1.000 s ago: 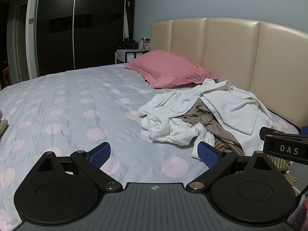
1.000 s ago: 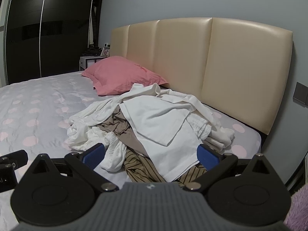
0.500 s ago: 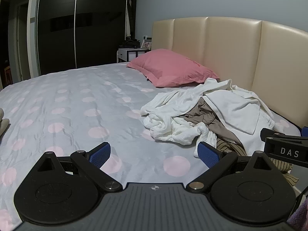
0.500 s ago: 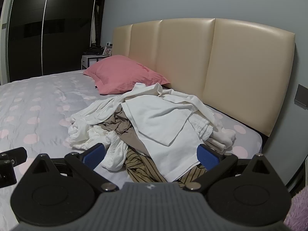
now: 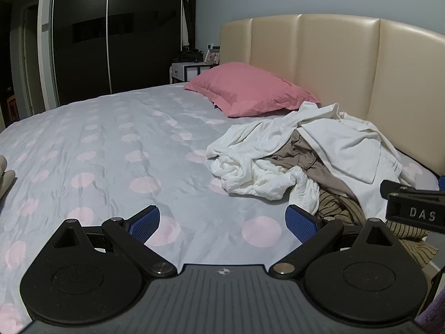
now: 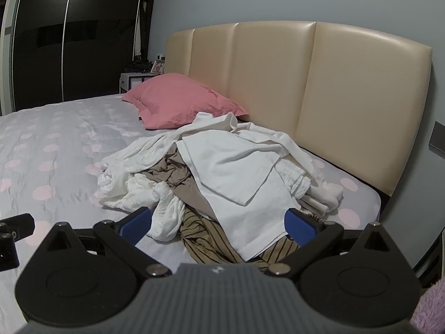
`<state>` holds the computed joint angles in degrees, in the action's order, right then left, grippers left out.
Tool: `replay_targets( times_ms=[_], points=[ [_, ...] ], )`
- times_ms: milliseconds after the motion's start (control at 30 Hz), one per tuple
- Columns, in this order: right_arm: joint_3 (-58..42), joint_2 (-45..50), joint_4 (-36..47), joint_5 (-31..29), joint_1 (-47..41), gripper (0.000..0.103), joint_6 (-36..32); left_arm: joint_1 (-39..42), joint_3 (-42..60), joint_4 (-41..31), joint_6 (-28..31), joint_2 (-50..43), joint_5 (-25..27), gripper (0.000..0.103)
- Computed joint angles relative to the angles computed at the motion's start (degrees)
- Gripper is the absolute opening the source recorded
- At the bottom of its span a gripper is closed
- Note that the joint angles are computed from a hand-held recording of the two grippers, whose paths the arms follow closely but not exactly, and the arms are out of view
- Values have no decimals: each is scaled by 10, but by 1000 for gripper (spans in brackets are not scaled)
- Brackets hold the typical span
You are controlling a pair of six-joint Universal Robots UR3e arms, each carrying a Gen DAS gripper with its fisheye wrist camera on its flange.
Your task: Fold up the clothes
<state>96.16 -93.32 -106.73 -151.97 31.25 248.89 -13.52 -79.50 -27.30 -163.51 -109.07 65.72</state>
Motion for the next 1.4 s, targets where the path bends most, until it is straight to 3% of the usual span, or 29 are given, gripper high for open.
replay_targets(
  times_ms=[267, 433, 567, 600, 633, 700, 767, 967, 1200, 1333, 1400],
  points=[
    [68, -41, -204, 75, -89, 102, -188, 15, 32, -22, 8, -30, 31, 99],
    [94, -41, -356, 161, -194, 102, -402, 29, 68, -44, 13, -58, 56, 99],
    [84, -11, -431, 240, -286, 101, -526, 38, 97, -60, 12, -82, 72, 99],
    [78, 1, -451, 263, -309, 98, -546, 40, 104, -65, 11, -87, 77, 99],
    [72, 13, -467, 285, -332, 88, -558, 42, 109, -69, 11, -93, 80, 99],
    [55, 40, -494, 329, -375, 81, -577, 45, 119, -75, 13, -104, 84, 99],
    [32, 70, -507, 363, -409, 81, -575, 46, 133, -80, 19, -118, 92, 99],
    [-90, 178, -484, 465, -487, 79, -500, 50, 204, -107, 24, -179, 121, 99],
    [-300, 345, -431, 449, -497, 76, -469, 65, 241, -131, 17, -212, 155, 99],
    [-401, 410, -393, 415, -493, 35, -479, 76, 252, -142, 11, -218, 168, 99],
    [-415, 422, -403, 398, -489, 20, -490, 80, 256, -146, 5, -219, 172, 98]
  ],
)
